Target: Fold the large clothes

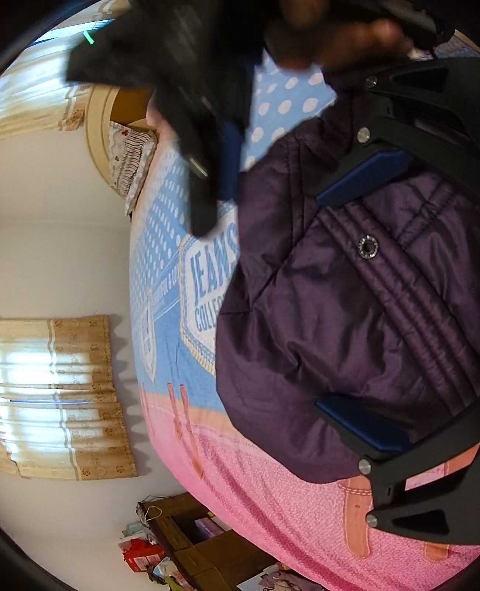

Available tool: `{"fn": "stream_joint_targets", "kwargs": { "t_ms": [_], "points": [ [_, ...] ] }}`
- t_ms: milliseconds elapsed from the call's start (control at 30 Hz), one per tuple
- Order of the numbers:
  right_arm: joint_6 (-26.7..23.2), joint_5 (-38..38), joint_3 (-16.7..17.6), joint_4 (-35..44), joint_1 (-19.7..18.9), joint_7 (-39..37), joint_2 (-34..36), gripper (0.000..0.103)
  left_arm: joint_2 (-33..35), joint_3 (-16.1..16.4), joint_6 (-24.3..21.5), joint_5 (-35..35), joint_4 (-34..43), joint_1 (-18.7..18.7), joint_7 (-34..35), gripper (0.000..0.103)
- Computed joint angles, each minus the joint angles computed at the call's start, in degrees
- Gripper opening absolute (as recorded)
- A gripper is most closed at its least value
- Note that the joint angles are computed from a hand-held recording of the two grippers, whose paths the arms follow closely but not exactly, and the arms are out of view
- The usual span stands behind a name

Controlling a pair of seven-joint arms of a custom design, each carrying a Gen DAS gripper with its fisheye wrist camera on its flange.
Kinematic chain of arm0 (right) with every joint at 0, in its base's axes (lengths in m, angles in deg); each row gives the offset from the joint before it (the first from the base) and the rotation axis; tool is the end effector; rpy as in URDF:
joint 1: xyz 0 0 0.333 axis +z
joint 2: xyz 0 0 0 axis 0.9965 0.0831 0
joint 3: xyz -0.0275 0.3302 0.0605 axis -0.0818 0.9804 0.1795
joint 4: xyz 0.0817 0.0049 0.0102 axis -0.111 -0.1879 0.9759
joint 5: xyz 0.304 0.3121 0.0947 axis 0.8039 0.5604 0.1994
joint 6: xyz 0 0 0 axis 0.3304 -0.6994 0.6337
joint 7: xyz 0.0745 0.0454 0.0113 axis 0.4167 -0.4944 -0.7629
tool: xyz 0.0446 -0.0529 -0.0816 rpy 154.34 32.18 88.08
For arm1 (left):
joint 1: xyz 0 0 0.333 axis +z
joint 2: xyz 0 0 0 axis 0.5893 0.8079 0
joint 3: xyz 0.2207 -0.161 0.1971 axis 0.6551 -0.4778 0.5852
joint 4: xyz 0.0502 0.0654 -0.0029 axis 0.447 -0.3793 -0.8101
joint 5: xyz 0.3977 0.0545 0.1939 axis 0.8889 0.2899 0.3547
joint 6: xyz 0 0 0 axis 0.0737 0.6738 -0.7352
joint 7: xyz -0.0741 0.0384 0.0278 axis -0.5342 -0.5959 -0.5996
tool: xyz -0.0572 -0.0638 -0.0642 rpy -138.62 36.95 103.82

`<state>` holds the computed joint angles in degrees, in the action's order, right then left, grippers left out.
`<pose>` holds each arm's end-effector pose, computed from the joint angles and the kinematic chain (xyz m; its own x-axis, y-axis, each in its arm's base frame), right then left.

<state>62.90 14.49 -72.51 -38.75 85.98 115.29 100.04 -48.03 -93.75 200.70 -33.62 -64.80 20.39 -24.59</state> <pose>0.7372 0.1138 0.4345 0.3008 -0.7928 -0.5300 -0.7994 0.0934 -0.5935 0.6084 -0.2841 0.4977 -0.2105 -0.9753 0.0678 -0.6192 0.0793 -0.7812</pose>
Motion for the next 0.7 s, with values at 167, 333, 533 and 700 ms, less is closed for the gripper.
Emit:
{"fn": "stream_joint_targets", "kwargs": {
  "t_ms": [167,333,533,700],
  "points": [
    [1.6,4.6,0.7,-2.7,-1.9,-2.7,0.9,0.06,1.6,0.2,-3.4,2.7,2.5,-1.4,-1.2,0.103],
    [0.9,15.9,1.3,-4.1,-3.7,-10.2,1.9,0.06,2.5,0.2,-4.8,4.6,3.6,-2.4,-1.5,0.103],
    [-1.9,20.3,-0.2,-3.2,-3.4,-12.4,3.5,0.06,3.8,0.3,-8.1,6.9,5.6,-3.6,-2.5,0.103],
    [-3.2,20.6,-0.8,-2.6,-3.1,-12.2,4.3,0.06,4.2,0.2,-9.4,7.3,6.4,-3.9,-2.9,0.103]
  ]
}}
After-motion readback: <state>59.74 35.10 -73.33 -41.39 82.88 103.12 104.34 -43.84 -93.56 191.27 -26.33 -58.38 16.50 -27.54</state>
